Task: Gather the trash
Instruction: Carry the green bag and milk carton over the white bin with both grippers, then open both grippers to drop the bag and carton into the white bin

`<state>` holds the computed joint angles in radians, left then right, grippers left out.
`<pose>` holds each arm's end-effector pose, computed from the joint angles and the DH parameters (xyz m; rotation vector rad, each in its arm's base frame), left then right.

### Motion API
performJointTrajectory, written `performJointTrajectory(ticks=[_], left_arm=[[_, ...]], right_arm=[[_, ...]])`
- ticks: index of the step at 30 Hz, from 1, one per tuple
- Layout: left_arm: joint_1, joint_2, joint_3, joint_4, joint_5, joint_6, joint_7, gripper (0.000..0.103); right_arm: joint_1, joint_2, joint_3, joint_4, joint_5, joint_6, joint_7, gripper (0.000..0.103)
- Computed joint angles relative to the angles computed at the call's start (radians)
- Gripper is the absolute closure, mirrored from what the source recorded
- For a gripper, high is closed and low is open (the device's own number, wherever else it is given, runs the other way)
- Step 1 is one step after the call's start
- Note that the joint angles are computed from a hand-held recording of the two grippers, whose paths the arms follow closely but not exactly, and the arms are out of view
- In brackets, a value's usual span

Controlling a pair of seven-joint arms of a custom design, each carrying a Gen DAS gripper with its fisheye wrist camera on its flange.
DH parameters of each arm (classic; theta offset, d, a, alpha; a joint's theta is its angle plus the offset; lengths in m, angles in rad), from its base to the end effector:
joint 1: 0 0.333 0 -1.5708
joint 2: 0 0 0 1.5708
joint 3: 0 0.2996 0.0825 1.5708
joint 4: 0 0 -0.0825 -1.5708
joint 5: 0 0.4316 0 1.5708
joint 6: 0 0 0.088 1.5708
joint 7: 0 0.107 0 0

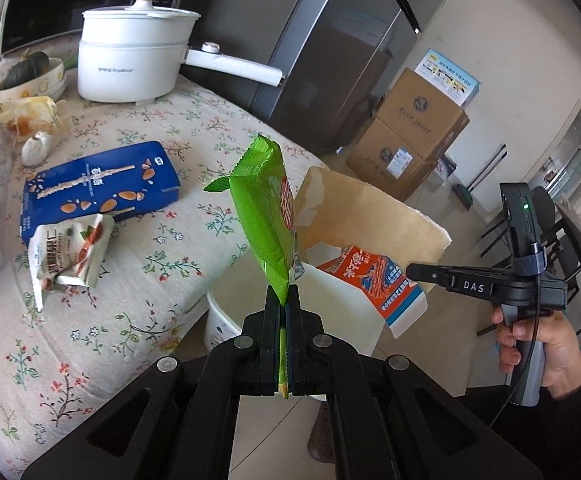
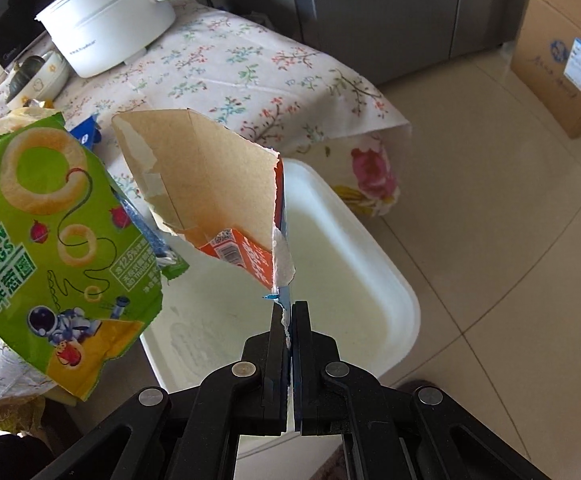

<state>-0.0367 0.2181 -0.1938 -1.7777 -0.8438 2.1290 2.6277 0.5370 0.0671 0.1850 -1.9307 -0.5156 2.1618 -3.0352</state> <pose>0.6560 -0.1806 0.4280 0.9593 -2.5836 1.1217 0.4911 0.4043 0.4367 -1.1708 2.5195 -0.4742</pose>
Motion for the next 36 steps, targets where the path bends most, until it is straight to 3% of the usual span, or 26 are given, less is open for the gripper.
performJointTrajectory(ticks=[11, 12, 13, 14, 15, 16, 26, 28, 30, 36], left_arm=[[-0.057, 0.088, -0.029, 0.019, 0.072, 0.108, -0.025, 0.097], [-0.065, 0.088, -0.027, 0.018, 0.098, 0.125, -0.040, 0.090], [-0.071, 0.084, -0.025, 0.012, 0.117, 0.143, -0.054, 0.070], [-0.072, 0.079, -0.024, 0.006, 0.126, 0.160, -0.062, 0.057], [-0.069, 0.073, -0.024, -0.002, 0.123, 0.180, -0.061, 0.036], [-0.066, 0.071, -0.023, -0.003, 0.122, 0.197, -0.062, 0.029], [-0.015, 0.043, 0.003, 0.016, 0.136, 0.187, -0.075, 0.025], [-0.002, 0.037, 0.009, 0.019, 0.132, 0.186, -0.074, 0.024], [0.012, 0.029, 0.015, 0.020, 0.124, 0.189, -0.070, 0.022], [0.051, 0.023, 0.042, 0.035, 0.128, 0.197, -0.083, 0.018]], right_arm=[[-0.014, -0.067, 0.002, -0.095, 0.041, -0.004, 0.040, 0.103], [-0.015, -0.068, 0.003, -0.097, 0.042, -0.006, 0.041, 0.103], [-0.016, -0.069, 0.003, -0.098, 0.043, -0.007, 0.041, 0.103], [-0.017, -0.070, 0.004, -0.099, 0.045, -0.006, 0.040, 0.103], [-0.017, -0.069, 0.004, -0.099, 0.048, -0.005, 0.039, 0.103], [-0.018, -0.066, 0.004, -0.096, 0.051, -0.006, 0.036, 0.103], [-0.019, -0.001, -0.002, -0.031, 0.109, -0.001, -0.016, 0.097], [-0.019, 0.003, -0.004, -0.024, 0.109, 0.007, -0.012, 0.085], [-0.016, 0.006, -0.005, -0.013, 0.091, 0.007, 0.006, 0.051], [0.000, 0.075, -0.004, 0.097, 0.043, -0.043, -0.023, 0.039]])
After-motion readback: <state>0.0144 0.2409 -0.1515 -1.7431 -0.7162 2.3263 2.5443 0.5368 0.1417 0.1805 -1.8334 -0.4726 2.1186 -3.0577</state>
